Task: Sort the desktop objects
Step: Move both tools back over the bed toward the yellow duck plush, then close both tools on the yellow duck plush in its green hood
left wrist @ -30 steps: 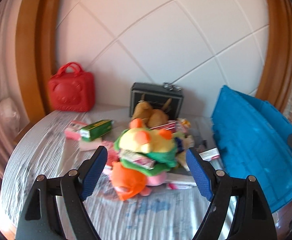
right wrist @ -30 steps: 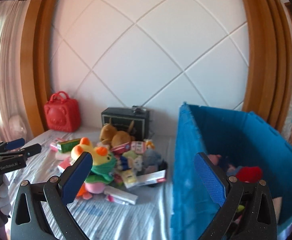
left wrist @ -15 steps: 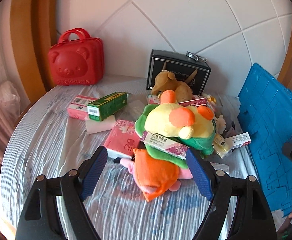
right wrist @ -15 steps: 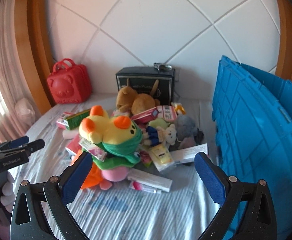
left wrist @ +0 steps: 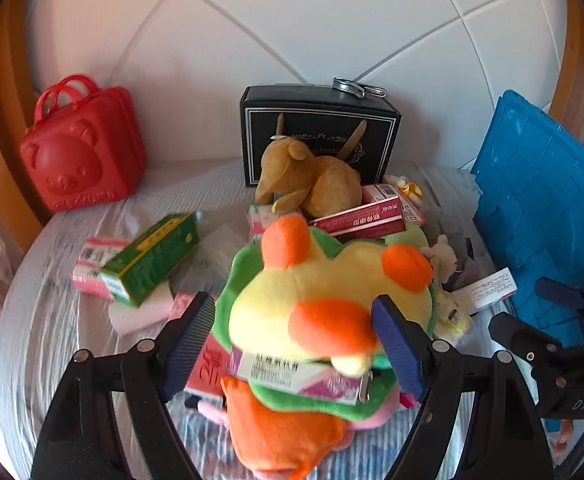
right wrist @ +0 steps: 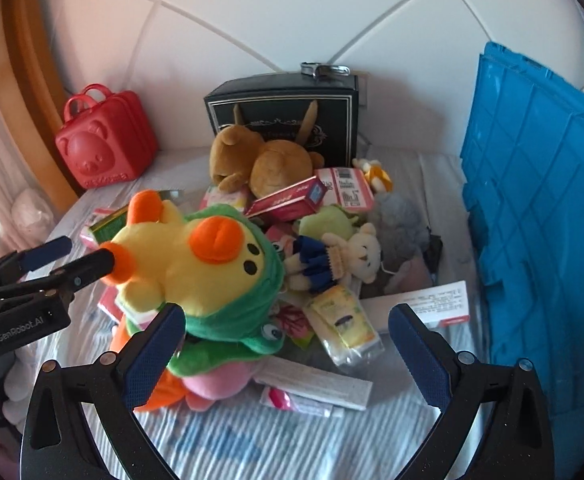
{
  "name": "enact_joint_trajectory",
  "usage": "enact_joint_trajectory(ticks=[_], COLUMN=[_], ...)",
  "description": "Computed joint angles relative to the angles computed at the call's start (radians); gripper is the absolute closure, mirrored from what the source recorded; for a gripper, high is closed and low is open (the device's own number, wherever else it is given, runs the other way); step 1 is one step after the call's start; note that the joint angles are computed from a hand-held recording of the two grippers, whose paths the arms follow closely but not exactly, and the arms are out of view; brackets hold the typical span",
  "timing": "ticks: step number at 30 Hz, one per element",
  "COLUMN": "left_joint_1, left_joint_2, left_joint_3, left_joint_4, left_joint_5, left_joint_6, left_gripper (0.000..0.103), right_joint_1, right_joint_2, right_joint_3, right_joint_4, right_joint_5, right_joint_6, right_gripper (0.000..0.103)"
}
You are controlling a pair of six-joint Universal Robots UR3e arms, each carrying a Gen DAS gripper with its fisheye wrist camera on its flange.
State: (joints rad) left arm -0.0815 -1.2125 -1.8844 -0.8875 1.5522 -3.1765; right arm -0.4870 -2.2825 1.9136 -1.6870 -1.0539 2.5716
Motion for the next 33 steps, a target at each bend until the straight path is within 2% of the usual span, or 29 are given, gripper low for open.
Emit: enact_joint_trajectory(ticks=[3,5,8,11,13,17,25,30,31,32,33], left_joint_1=[-0.032,-0.014,0.023,0.050,0.056,0.037,0.063,0.058,0.049,0.046,0.047], left_joint_2=[-0.090,-0.093,-0.040,-0.012,0.000,-0.023,-0.061,-0.066,-0.067,-0.063,-0.053], left_joint_3=[0.015,-0.030,-0.132,-0.177,-0.198,-0.190,-0.187,-0.188,-0.190,-0.193,-0.200], left_joint_4=[0.012,0.015,0.067,0.065,0.079,0.102,0.107,0.118,0.126,0.134,0.138], left_joint_5=[0.039,0.016,-0.028,-0.059,-0.069,-0.051,-0.086,-0.083,-0.074,-0.071,-0.075], left_joint_6=[0.003,0.007,0.028,0.056,0.067,0.074,0.076,0.086,0.087,0.088,0.091], left_gripper=[0.022,0.021,0.009,0.006,0.005,0.005,0.005,0.018,0.020,0.023,0.024], right_joint_1=[0.044,0.064,0.094,0.117,0.140,0.220,0.296,0.315,0.325,0.330,0.323], right_joint_2=[0.069,0.101,0.156,0.201,0.225,0.290,0.430,0.471,0.478,0.479,0.464], right_joint_3=[0.009,0.014,0.018,0.021,0.031,0.043,0.034,0.019,0.015,0.014,0.014], right_joint_4=[-0.076,-0.101,-0.127,-0.110,-0.113,-0.183,-0.287,-0.313,-0.321,-0.323,-0.303], right_joint_5=[-0.021,-0.029,-0.024,0.012,0.030,0.000,-0.007,-0.012,-0.020,-0.019,0.009], right_joint_6=[0.072,0.087,0.101,0.104,0.112,0.169,0.239,0.245,0.244,0.239,0.217], right_gripper=[0.000,0.000,0.000,0.000,0.000,0.000,0.000,0.000,0.004,0.018,0.020])
